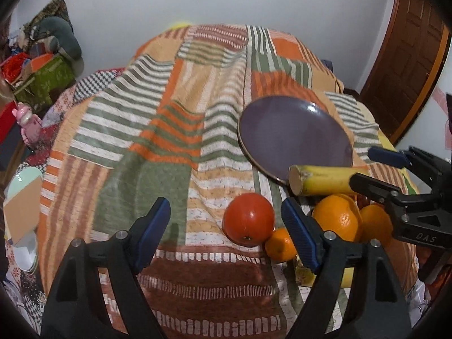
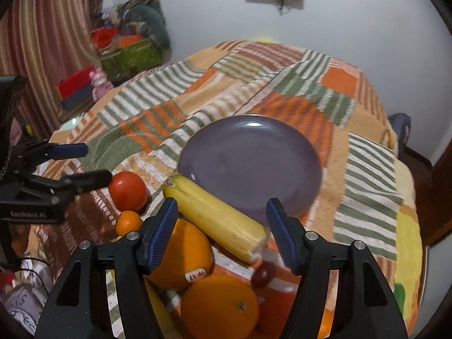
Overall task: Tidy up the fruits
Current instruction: 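Move the right tool to the banana while the left tool approaches a red tomato, then close the right tool on the banana while the left tool grasps the tomato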
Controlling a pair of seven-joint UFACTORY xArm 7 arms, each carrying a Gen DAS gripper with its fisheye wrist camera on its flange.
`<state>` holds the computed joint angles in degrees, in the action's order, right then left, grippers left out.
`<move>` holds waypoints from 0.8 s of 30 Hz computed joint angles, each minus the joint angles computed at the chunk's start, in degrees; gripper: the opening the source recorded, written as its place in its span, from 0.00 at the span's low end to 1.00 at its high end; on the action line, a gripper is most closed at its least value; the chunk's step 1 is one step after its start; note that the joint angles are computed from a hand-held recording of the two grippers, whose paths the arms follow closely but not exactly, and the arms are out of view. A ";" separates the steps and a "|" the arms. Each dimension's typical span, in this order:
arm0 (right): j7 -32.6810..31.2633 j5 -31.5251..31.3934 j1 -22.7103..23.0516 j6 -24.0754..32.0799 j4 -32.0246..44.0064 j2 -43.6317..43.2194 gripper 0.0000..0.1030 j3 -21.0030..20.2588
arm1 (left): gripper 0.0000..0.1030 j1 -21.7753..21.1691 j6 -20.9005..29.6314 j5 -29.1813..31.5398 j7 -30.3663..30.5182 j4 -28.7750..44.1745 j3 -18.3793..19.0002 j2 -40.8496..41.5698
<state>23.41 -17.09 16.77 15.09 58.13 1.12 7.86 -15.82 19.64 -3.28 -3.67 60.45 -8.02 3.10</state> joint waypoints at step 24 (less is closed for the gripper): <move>-26.04 15.37 1.80 17.01 17.88 13.82 0.61 0.46 | 0.79 0.46 2.58 -7.90 7.90 2.16 -1.14 3.53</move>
<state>-2.63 -1.71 18.57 32.10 76.01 14.94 8.31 -15.36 22.22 -11.18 4.23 62.60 -9.16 6.63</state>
